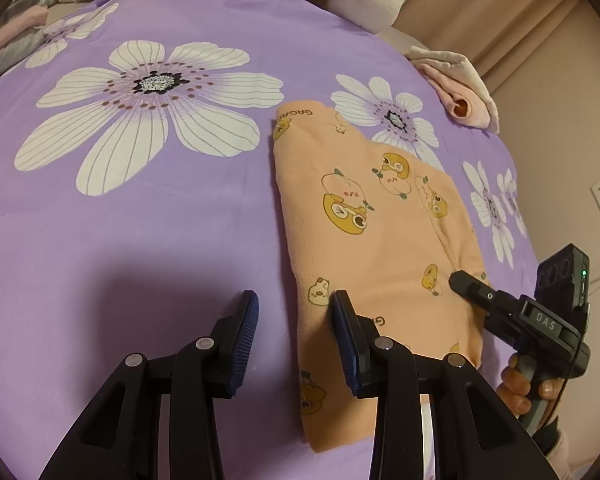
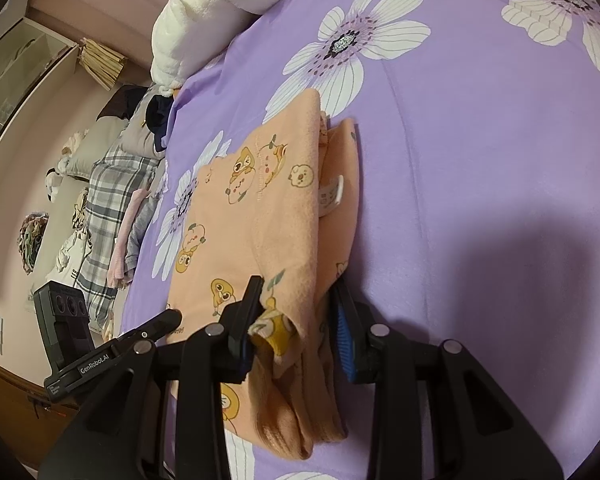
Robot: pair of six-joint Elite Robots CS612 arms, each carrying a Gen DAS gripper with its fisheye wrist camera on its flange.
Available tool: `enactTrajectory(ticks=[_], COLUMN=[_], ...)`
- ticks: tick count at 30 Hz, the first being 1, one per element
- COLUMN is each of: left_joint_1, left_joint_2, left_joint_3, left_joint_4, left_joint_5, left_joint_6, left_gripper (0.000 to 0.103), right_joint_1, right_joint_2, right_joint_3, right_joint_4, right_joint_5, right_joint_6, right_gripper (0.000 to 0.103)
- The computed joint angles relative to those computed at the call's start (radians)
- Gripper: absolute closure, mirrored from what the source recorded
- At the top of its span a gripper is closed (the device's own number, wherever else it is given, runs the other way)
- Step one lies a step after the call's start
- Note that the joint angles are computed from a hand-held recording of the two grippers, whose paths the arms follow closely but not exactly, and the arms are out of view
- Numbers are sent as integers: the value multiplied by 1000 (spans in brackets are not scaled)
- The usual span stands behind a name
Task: Fold small clothes
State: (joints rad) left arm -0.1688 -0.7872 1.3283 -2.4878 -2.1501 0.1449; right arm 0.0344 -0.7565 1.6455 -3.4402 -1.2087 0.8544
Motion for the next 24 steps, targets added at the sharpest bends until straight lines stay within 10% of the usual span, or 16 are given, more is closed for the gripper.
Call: enactTrajectory(ticks=[24], left_joint_1=[4], left_joint_2=[-25], left_joint_3=[36], left_joint_4=[-38], left_joint_5=[47], left_joint_6=[7], left_gripper=[67], right_joint_1=[0], right_joint_2=[-15], right_joint_3=[23], right_joint_4=[-8], right_joint_5=[-26], right_joint_6=[2], right_gripper=[65])
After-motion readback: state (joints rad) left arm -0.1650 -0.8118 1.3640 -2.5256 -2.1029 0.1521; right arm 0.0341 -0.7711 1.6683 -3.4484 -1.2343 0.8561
